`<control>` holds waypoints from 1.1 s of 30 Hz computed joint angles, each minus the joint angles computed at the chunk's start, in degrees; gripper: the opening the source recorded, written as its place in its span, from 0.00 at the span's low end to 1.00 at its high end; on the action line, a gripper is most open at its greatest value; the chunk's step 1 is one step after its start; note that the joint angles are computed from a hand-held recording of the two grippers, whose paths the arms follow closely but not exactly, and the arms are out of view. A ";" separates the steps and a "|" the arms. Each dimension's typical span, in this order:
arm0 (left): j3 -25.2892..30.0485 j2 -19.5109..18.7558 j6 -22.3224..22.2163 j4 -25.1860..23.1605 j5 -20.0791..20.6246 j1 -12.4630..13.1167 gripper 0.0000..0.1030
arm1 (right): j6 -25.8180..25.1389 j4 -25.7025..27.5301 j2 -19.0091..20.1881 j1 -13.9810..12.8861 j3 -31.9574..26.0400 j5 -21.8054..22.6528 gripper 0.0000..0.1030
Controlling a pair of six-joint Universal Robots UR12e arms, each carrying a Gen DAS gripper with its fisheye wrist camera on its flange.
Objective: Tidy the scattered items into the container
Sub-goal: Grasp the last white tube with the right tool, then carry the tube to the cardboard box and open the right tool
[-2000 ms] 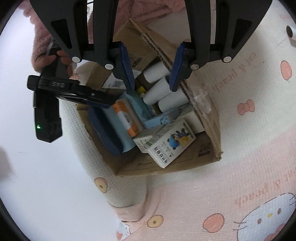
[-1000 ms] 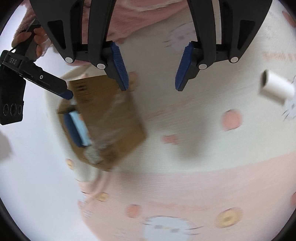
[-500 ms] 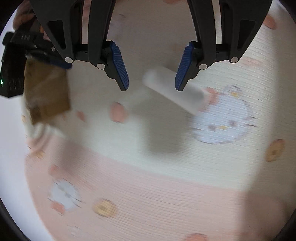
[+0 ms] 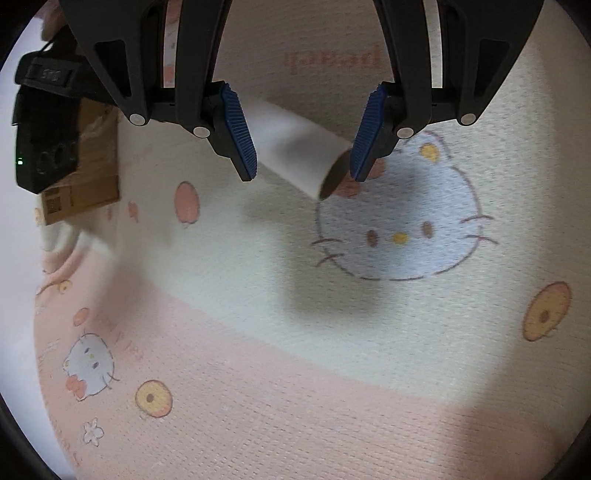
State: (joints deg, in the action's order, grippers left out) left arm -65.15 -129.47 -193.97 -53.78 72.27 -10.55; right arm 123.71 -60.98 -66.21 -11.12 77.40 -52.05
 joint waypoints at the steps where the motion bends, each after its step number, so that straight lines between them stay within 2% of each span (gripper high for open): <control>1: 0.43 -0.31 -0.21 -0.53 0.09 -0.06 0.51 | 0.13 -0.42 -0.11 0.19 0.26 -0.07 0.50; 2: 0.96 -0.64 0.05 -1.14 -0.07 -0.04 0.49 | 0.52 -0.87 -0.12 0.64 0.52 -0.79 0.36; 4: 2.30 -1.40 0.74 -3.27 1.53 -0.55 0.34 | 1.28 -1.16 0.10 1.10 0.81 -0.96 0.26; 5: 2.62 -1.52 1.13 -4.08 1.69 -0.65 0.34 | 2.40 -1.95 -0.04 1.13 1.50 -0.42 0.24; 11: 1.08 -0.39 0.97 -4.21 1.52 -1.06 0.31 | 1.15 3.13 1.78 0.74 0.17 1.29 0.20; 17: -0.52 1.06 0.31 -4.95 -1.20 -2.14 0.31 | -1.50 4.33 2.27 -1.06 -1.78 -0.09 0.20; 20: 0.82 0.93 0.94 -5.86 -4.22 -3.02 0.31 | -3.29 3.33 2.05 -2.69 -3.25 0.21 0.20; 23: 4.94 -0.63 3.11 -8.66 -8.32 -4.29 0.31 | -2.66 1.84 2.77 -4.66 -5.94 2.02 0.20; 25: 9.44 -2.49 6.25 -10.71 -10.27 -5.67 0.31 | -1.74 0.98 3.45 -6.31 -7.80 3.68 0.20; 27: 13.46 -4.11 9.07 -12.04 -12.04 -7.11 0.31 | 0.34 -2.25 3.51 -8.14 -8.98 6.43 0.20; 29: 17.86 -5.93 10.92 -13.71 -13.77 -8.54 0.31 | 3.43 -8.64 3.06 -10.06 -9.55 8.66 0.20; 33: 26.70 -9.88 13.64 -17.07 -17.94 -10.98 0.31 | 7.77 -14.52 4.04 -12.66 -12.61 10.98 0.20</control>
State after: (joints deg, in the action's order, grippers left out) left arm -38.45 -139.35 -180.34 -70.85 54.33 -21.53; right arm 131.48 -75.50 -62.17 -23.78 64.79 -41.07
